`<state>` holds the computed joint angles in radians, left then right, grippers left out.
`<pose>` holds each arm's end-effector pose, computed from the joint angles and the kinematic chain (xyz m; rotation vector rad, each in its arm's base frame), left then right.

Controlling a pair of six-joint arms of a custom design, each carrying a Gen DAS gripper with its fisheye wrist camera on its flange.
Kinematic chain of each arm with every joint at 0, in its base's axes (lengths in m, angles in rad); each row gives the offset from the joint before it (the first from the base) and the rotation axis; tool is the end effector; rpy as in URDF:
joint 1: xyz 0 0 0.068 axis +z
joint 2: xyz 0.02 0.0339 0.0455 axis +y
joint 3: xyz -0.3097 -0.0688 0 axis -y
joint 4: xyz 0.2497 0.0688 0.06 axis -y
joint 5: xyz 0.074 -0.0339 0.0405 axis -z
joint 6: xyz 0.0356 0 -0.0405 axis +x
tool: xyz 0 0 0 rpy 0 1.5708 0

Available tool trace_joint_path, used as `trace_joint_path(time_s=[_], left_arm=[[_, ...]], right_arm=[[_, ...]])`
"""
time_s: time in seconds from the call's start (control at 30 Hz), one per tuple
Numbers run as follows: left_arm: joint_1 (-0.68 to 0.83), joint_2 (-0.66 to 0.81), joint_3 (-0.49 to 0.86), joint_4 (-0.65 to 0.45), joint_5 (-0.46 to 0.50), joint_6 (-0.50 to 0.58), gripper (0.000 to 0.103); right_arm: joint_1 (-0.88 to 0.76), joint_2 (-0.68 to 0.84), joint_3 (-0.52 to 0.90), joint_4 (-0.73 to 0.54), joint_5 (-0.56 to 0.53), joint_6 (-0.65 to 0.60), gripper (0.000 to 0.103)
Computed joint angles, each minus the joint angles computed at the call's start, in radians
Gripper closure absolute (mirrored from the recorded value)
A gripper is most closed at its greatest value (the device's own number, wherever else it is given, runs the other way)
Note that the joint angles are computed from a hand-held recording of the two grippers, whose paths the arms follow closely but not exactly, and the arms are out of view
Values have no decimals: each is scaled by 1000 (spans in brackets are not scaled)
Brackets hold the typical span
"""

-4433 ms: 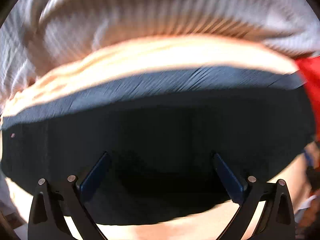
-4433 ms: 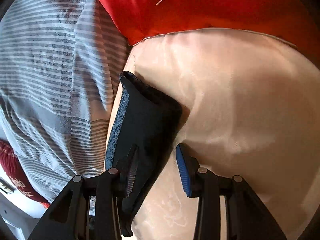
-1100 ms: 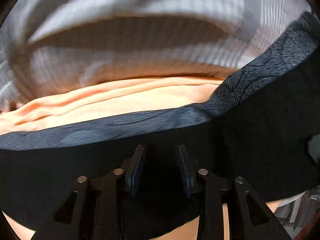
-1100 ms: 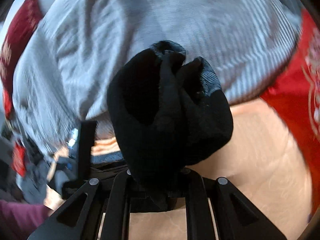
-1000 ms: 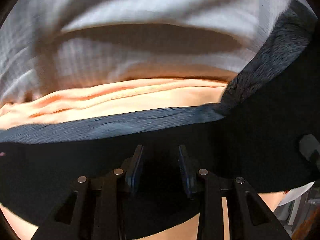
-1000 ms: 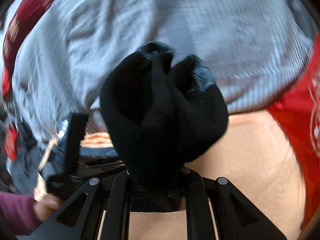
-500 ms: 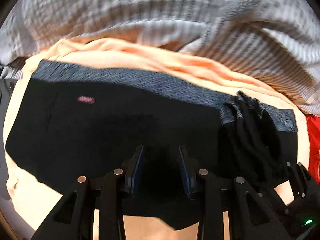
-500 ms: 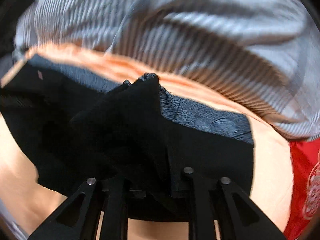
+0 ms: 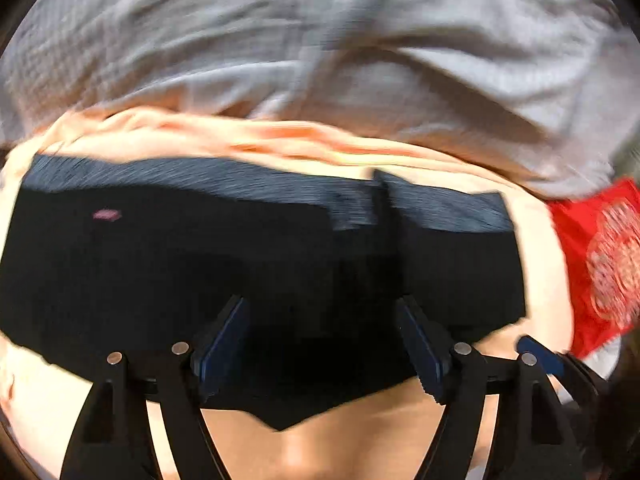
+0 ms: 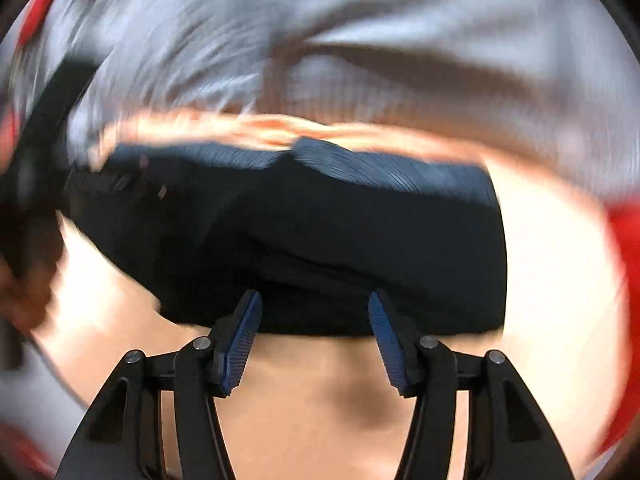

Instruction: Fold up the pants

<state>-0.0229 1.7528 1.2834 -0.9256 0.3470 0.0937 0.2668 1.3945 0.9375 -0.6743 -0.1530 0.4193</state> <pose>0.3443 -0.0200 0.2528 0.2147 2.9056 -0.5012 0.2520 0.0745 0.2633 0.1626 2.7460 0.4052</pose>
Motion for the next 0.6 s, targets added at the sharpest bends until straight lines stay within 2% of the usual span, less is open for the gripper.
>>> trace_joint_path(time_s=[0.1, 0.17, 0.23, 0.37, 0.47, 0.5, 0.57, 0.6], left_arm=[[-68, 22, 12, 4, 2, -11, 27], [-129, 68, 29, 22, -14, -44, 27], [-152, 65, 28, 16, -20, -56, 27], [-189, 95, 20, 58, -39, -74, 27], [-191, 88, 21, 44, -39, -78, 27], [-192, 93, 21, 46, -41, -84, 34], [-199, 106, 28, 44, -50, -95, 37], [-200, 111, 26, 50, -50, -104, 41]], right_arm=[[-263, -62, -113, 65, -267, 115, 43], [-392, -68, -182, 127, -389, 193, 43], [-482, -71, -247, 208, -484, 267, 48], [-537, -58, -315, 326, -578, 347, 53], [-536, -14, -331, 400, -618, 402, 53], [-534, -1, -348, 444, -630, 434, 53], [-531, 20, -378, 538, -641, 507, 53], [-537, 24, -391, 570, -648, 531, 53]])
